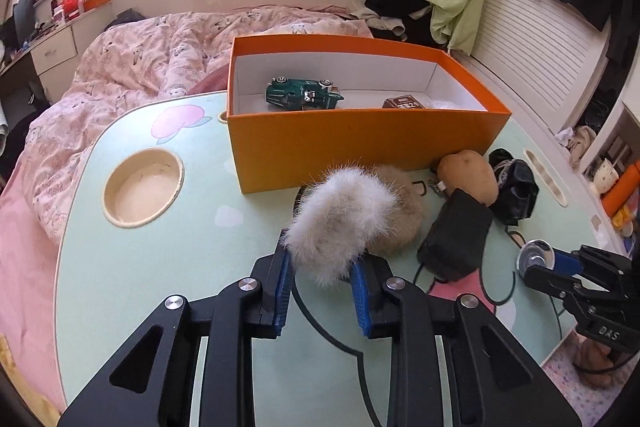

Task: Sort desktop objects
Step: 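Carry both items into the orange box and open both grippers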

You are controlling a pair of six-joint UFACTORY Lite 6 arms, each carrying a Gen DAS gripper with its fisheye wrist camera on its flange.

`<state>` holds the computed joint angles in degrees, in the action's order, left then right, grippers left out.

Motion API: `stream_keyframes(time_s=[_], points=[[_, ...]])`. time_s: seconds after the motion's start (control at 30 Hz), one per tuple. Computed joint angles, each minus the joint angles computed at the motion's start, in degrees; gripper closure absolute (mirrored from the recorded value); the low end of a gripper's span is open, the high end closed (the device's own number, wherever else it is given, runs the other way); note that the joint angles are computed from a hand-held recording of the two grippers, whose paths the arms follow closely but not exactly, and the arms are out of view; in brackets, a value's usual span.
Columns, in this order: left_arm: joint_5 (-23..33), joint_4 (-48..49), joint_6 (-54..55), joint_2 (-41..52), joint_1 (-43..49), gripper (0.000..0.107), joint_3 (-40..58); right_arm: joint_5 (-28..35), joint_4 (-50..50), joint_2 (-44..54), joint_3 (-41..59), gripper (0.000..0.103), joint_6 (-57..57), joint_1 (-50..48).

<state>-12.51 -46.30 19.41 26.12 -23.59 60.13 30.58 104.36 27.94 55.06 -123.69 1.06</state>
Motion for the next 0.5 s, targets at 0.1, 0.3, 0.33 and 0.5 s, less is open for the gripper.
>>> stream_keyframes(time_s=[0.1, 0.3, 0.33, 0.5], points=[[-2.46, 6.62, -7.92, -5.46, -1.92, 0.08, -6.14, 0.01, -0.12, -0.01, -0.01, 0.073, 0.17, 0.0], [-3.11, 2.21, -3.52, -11.7, -3.47, 0.08, -8.28, 1.03, 2.76, -2.34, -1.95, 0.073, -3.01, -0.59], [-3.32, 0.23, -1.2, -12.19, -3.74, 0.079, -7.85, 1.02, 3.9, -3.03, -2.44, 0.073, -4.26, -0.41], [-2.8, -7.11, 8.59, -11.75, -4.06, 0.079, -3.34, 1.02, 3.34, -5.65, -2.06, 0.073, -3.63, 0.83]])
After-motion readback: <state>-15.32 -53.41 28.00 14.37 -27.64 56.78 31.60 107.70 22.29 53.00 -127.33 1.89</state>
